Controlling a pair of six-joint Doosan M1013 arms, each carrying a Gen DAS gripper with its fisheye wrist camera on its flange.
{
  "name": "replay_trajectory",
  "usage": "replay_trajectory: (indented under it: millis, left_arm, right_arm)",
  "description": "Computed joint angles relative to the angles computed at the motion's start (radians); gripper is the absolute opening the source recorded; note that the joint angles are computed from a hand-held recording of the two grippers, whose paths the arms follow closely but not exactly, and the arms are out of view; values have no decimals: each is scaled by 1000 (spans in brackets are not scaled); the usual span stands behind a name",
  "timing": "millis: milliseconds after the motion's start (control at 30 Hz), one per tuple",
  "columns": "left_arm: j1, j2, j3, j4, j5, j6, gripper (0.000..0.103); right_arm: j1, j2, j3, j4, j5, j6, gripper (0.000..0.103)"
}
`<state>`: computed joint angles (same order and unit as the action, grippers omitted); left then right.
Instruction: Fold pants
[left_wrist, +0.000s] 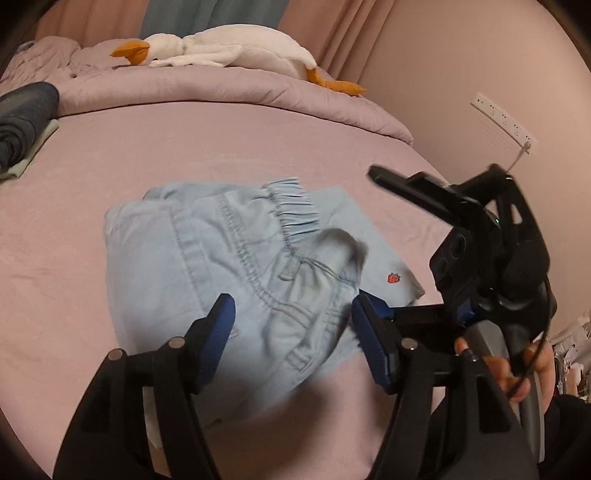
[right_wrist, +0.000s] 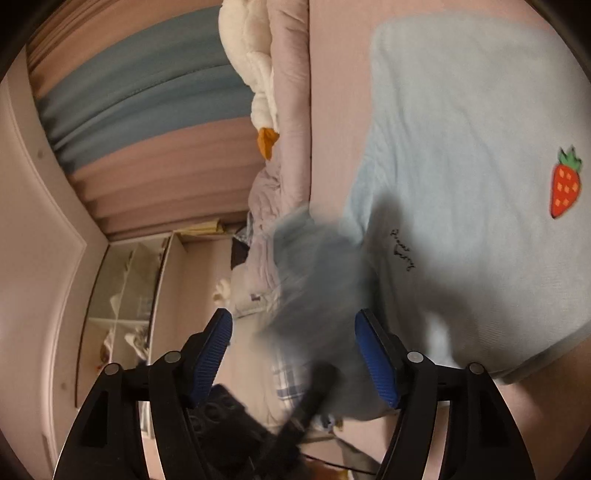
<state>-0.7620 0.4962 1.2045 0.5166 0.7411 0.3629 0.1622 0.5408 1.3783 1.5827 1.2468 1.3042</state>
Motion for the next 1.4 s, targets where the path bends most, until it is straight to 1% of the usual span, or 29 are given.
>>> replay_trajectory:
  millis: [33, 67, 100, 133, 200, 233, 267, 300, 333, 367, 400, 500, 600, 667, 767, 833, 900, 967, 1067, 1100, 1167, 1200, 1267, 1300, 1333, 1400]
  left_arm:
    - [-1, -10, 14, 4, -12, -14, 67]
    - [-2, -25, 36, 16, -34, -38, 68]
    - [-5, -37, 54, 36, -42, -68, 73]
    - [-9, -52, 77, 68, -40, -108, 77]
    - [-14, -81, 124, 115, -35, -186, 78]
    - [-17, -92, 140, 127, -14, -222, 80]
    - [-20, -102, 157, 137, 0, -257, 80]
    - [-20, -113, 176, 143, 7, -296, 80]
    - [-21, -124, 197, 146, 12, -335, 80]
    - [-21, -132, 212, 144, 17, -366, 80]
    - [-20, -141, 229, 141, 25, -400, 80]
    - [-21, -156, 258, 138, 41, -464, 80]
    - [-23, -163, 270, 139, 48, -489, 80]
    - [-25, -159, 264, 140, 52, -485, 80]
    - [-26, -156, 263, 130, 47, -473, 80]
    - [-21, -148, 255, 106, 39, -450, 80]
    - [-14, -135, 238, 72, 40, -411, 80]
    - [-13, -126, 223, 57, 43, -381, 80]
    - [-10, -118, 204, 42, 60, -333, 80]
    - [-9, -114, 194, 44, 70, -317, 80]
    - [-4, -110, 182, 46, 78, -294, 80]
    - [1, -107, 174, 46, 80, -281, 80]
    - [10, -103, 161, 56, 74, -267, 80]
    - [15, -101, 155, 63, 66, -262, 80]
    - [20, -100, 151, 70, 54, -261, 79]
    - [39, -92, 134, 70, 17, -247, 78]
  right_arm:
    - [8, 7, -17, -30, -15, 15, 84]
    - [13, 13, -32, -55, -15, 26, 84]
    - [13, 13, -42, -98, -14, 42, 84]
    - [18, 13, -57, -160, -27, 60, 84]
    - [30, 10, -92, -299, -45, 88, 84]
    - [37, 7, -105, -361, -54, 94, 78]
    - [44, 2, -113, -412, -65, 94, 75]
    - [55, -1, -129, -482, -77, 100, 68]
    - [65, 0, -144, -537, -87, 113, 57]
    - [77, -1, -158, -610, -100, 130, 50]
    - [86, -4, -159, -650, -123, 133, 38]
    - [107, -25, -154, -727, -206, 95, 32]
    - [106, -39, -158, -702, -243, 31, 30]
    - [96, -64, -149, -688, -306, -16, 30]
    - [75, -98, -125, -686, -401, -51, 30]
    - [62, -107, -112, -714, -434, -42, 30]
    - [49, -84, -133, -754, -380, -7, 30]
    - [48, -70, -136, -830, -358, 61, 30]
    - [39, -37, -138, -876, -319, 160, 31]
    - [31, -30, -131, -846, -314, 170, 31]
    - [10, -22, -124, -749, -295, 133, 32]
    - [2, -19, -130, -730, -279, 127, 36]
    - [-3, -25, -135, -738, -282, 121, 45]
    - [-7, -39, -122, -732, -313, 101, 56]
    - [-3, -53, -109, -725, -345, 87, 64]
    - [2, -84, -78, -707, -416, 24, 64]
